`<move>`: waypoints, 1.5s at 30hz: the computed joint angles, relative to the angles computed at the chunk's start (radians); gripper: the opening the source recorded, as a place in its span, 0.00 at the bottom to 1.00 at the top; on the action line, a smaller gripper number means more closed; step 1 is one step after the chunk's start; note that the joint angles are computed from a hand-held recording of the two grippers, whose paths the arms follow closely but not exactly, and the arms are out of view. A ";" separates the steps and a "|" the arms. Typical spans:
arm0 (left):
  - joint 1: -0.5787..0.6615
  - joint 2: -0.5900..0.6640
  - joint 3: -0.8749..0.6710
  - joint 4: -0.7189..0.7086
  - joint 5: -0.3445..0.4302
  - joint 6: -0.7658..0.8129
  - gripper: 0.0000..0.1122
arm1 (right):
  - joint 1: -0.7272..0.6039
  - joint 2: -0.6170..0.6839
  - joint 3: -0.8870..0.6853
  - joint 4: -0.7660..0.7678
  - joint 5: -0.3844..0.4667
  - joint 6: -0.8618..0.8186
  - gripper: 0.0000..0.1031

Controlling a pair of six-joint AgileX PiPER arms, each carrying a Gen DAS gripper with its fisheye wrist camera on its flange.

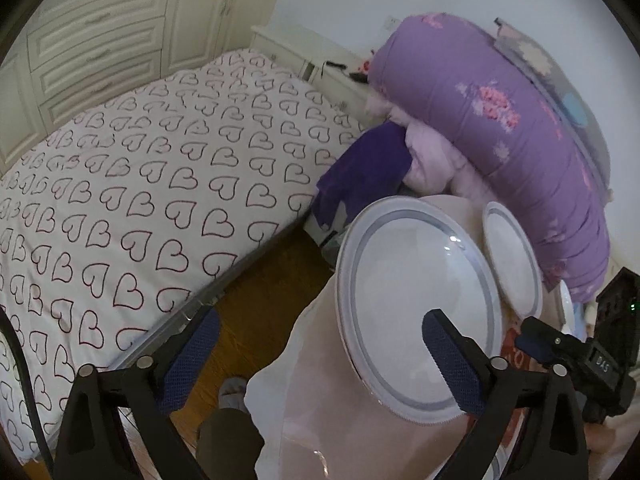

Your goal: Organize plates and bowls

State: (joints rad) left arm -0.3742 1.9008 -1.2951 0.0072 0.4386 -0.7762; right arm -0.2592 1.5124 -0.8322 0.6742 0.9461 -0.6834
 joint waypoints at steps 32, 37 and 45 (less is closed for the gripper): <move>0.046 0.291 -0.316 -0.205 0.100 0.271 0.13 | 0.125 0.088 -0.026 -0.047 -0.110 0.016 0.19; 0.039 0.280 -0.305 -0.210 0.100 0.267 0.13 | 0.114 0.103 -0.032 -0.029 -0.104 -0.002 0.18; 0.039 0.250 -0.267 -0.201 0.094 0.248 0.13 | 0.115 0.103 -0.024 -0.017 -0.114 -0.017 0.18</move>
